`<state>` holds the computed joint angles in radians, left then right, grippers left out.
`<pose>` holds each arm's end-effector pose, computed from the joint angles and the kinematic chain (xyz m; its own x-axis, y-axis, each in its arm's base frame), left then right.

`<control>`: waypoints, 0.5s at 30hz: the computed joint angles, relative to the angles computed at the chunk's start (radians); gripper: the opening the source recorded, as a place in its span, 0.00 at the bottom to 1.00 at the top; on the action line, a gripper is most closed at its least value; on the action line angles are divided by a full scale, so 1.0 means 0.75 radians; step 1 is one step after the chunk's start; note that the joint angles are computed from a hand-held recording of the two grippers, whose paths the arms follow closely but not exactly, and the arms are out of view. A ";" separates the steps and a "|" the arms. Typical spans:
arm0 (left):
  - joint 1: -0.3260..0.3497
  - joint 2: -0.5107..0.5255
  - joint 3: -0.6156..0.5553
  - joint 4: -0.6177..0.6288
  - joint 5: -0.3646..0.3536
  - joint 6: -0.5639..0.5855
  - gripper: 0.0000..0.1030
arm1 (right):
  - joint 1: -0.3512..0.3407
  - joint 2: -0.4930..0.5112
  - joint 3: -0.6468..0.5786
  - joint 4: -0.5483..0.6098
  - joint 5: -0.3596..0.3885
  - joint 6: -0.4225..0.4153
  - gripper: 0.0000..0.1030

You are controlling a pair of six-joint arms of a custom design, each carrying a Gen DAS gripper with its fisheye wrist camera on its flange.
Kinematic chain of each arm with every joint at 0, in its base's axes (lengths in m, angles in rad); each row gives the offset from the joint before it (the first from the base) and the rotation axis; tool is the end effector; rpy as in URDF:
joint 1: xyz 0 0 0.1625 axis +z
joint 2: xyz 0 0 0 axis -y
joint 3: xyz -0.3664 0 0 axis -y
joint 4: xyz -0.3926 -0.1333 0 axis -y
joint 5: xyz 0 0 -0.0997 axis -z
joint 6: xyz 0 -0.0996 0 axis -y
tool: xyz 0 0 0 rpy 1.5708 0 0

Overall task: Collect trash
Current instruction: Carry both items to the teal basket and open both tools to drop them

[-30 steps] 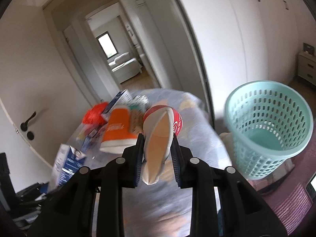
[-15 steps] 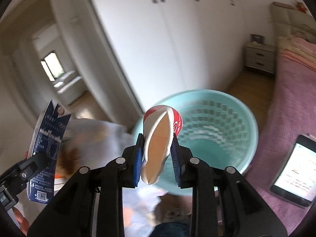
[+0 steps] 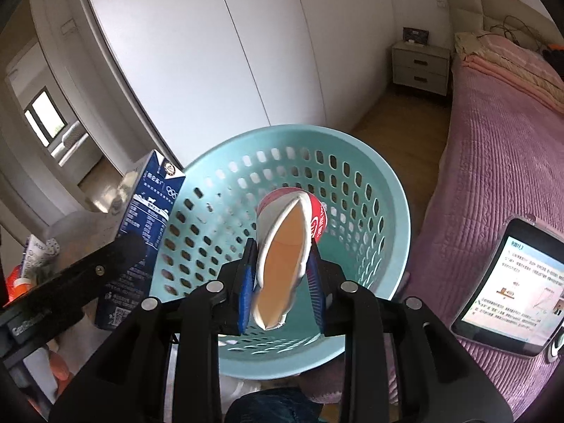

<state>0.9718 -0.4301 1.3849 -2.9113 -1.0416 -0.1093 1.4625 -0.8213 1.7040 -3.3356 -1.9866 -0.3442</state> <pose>-0.2344 -0.6689 -0.0473 -0.8721 0.2444 -0.4239 0.4298 0.7966 -0.4250 0.0241 -0.6390 0.1465 -0.8475 0.1717 0.5022 -0.2308 0.7327 -0.6402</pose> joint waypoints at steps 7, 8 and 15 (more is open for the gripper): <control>0.008 0.077 -0.124 0.076 0.005 0.002 0.60 | -0.021 -0.014 0.006 -0.019 -0.005 0.016 0.44; 0.010 0.067 -0.113 0.073 -0.001 0.000 0.64 | -0.019 -0.018 0.016 -0.035 -0.010 0.016 0.49; -0.013 -0.021 0.041 -0.044 0.017 -0.006 0.68 | -0.010 -0.073 0.103 -0.091 0.029 -0.013 0.49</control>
